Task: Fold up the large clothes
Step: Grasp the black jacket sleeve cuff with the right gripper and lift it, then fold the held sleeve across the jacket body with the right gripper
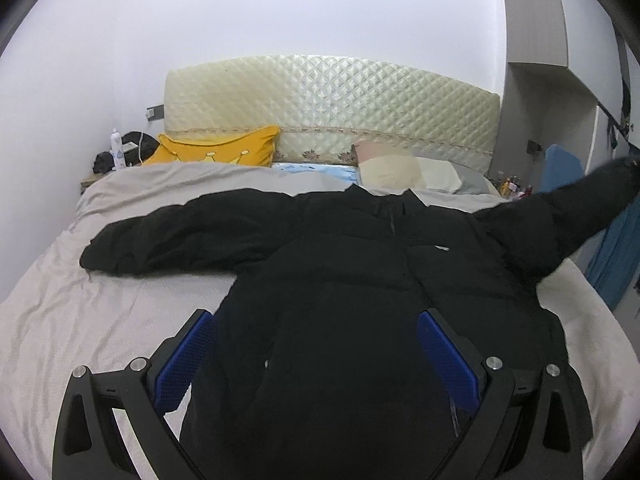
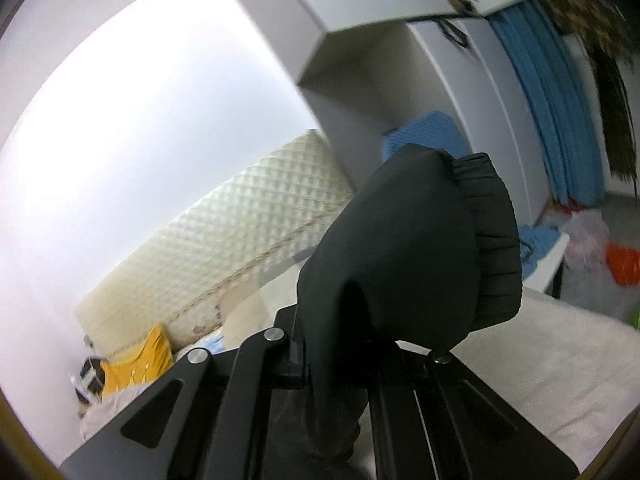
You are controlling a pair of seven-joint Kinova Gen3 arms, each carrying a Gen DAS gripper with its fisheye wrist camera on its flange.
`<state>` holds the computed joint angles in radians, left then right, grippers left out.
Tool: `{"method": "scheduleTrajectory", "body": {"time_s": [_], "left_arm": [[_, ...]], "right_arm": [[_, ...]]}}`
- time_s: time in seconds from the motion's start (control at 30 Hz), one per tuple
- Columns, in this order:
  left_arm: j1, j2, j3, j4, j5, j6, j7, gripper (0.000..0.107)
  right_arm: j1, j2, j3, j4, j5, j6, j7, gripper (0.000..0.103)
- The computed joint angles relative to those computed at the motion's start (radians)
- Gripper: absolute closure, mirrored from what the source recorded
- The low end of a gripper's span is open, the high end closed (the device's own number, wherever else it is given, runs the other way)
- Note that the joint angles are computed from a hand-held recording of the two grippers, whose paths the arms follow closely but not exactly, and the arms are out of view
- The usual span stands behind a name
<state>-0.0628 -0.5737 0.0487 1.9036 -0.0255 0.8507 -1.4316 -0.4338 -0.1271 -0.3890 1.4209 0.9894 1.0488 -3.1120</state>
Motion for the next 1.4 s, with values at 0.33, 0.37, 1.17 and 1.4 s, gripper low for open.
{"method": "scheduleTrajectory", "body": {"time_s": [0.33,0.37,1.17,1.4], "left_arm": [[-0.033,-0.078,0.011,0.065,-0.056,-0.019,-0.06,0.005],[-0.061,-0.093,0.044,0.083,-0.088,-0.05,-0.06,0.005],[0.002,-0.145,-0.216,0.146,0.018,-0.158,-0.219,0.005],[0.06,-0.092,-0.304,0.141,0.088,-0.14,-0.259,0.005]], "right_arm": [[-0.333,0.244,-0.109,-0.318,0.232,0.319,0.218,0.096],[-0.379,0.279,-0.114,-0.355,0.273,0.36,0.259,0.096],[-0.675,0.813,-0.04,-0.584,0.052,0.162,0.502,0.089],[-0.659,0.795,0.011,-0.519,-0.067,0.087,0.478,0.053]]}}
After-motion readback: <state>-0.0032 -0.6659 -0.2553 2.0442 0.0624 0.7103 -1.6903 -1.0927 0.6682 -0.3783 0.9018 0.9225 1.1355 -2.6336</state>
